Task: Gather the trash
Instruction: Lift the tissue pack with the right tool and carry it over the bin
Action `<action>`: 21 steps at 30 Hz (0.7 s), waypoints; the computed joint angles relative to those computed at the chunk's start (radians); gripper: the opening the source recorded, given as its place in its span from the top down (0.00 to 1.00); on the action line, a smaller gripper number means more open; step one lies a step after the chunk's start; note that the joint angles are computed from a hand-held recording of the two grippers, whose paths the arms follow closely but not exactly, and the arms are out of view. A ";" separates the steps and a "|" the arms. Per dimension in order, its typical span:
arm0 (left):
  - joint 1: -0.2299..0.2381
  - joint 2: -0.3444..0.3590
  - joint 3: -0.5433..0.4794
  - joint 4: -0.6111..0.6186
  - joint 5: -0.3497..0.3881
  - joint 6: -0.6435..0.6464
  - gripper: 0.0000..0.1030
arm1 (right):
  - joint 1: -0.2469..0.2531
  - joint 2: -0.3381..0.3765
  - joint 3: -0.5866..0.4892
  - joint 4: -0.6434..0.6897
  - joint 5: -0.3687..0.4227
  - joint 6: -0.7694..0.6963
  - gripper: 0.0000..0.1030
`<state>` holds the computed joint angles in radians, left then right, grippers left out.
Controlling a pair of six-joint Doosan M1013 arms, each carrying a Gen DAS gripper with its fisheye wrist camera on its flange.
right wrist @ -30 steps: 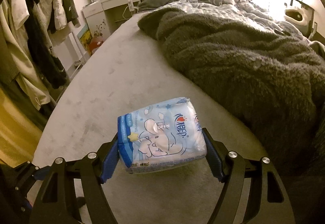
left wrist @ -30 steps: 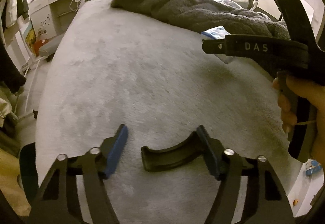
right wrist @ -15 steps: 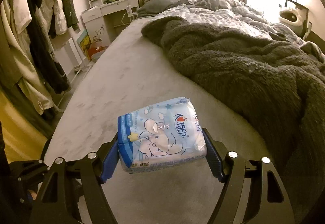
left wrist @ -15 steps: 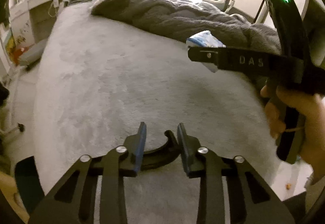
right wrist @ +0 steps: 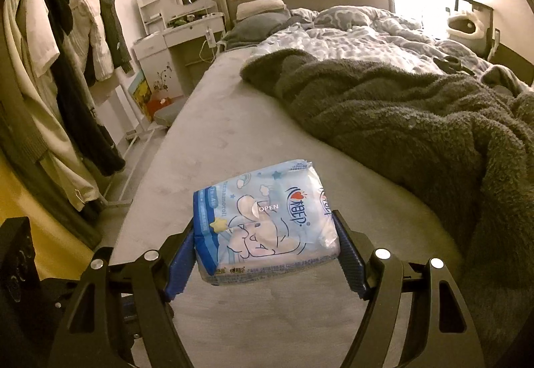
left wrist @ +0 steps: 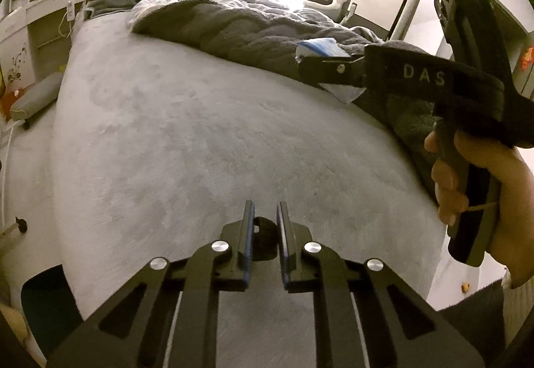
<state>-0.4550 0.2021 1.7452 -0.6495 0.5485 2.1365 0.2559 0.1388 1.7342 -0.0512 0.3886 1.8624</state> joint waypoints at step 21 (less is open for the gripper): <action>0.130 -0.062 0.032 0.060 -0.039 -0.076 0.87 | 0.126 -0.009 0.030 -0.128 -0.042 0.230 0.27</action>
<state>-0.3246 0.1402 1.7770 -0.5897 0.5090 2.0609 0.3823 0.1298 1.7642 -0.1796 0.3466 2.0925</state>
